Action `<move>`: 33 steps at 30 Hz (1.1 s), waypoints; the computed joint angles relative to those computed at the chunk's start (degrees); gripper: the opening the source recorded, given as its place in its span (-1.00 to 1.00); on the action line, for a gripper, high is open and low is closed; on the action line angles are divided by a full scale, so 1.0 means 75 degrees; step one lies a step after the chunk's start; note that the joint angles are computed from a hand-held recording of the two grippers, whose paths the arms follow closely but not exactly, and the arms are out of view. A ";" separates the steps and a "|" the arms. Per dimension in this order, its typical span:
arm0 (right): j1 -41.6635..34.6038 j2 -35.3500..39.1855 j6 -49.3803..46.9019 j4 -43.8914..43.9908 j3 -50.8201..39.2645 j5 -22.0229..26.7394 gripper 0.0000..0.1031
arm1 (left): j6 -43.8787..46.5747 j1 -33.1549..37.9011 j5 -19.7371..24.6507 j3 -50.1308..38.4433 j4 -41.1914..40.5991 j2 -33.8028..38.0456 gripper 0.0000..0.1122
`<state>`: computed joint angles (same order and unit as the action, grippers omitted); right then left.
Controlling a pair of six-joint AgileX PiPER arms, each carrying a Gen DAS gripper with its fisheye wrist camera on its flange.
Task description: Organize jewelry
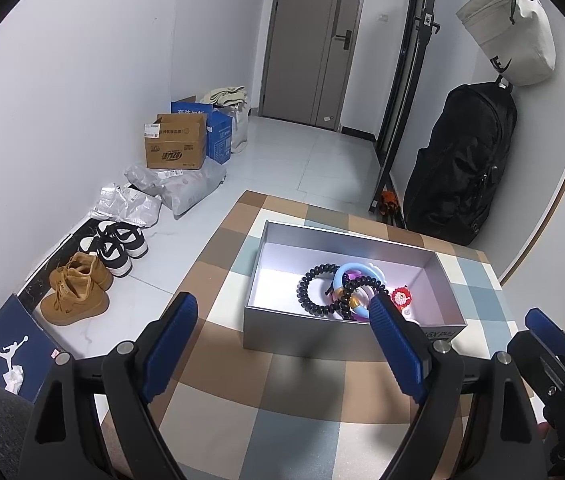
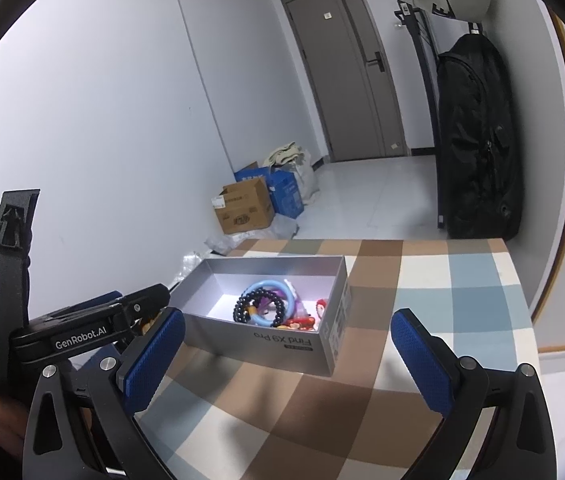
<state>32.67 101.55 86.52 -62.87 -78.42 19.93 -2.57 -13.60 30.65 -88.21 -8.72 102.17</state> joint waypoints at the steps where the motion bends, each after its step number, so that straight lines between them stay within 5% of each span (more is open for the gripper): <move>1: 0.0003 0.0002 -0.0011 0.0002 -0.0001 -0.0003 1.00 | -0.0014 -0.0009 0.0003 -0.0004 0.0033 0.0005 0.51; 33: 0.0055 0.0069 -0.0573 0.0422 -0.0046 0.0112 1.00 | -0.0160 -0.0052 0.0225 -0.0173 0.0297 0.0125 0.51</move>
<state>33.08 102.07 82.23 -59.71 -78.77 20.77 -3.77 -14.00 32.34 -89.51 -6.49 103.11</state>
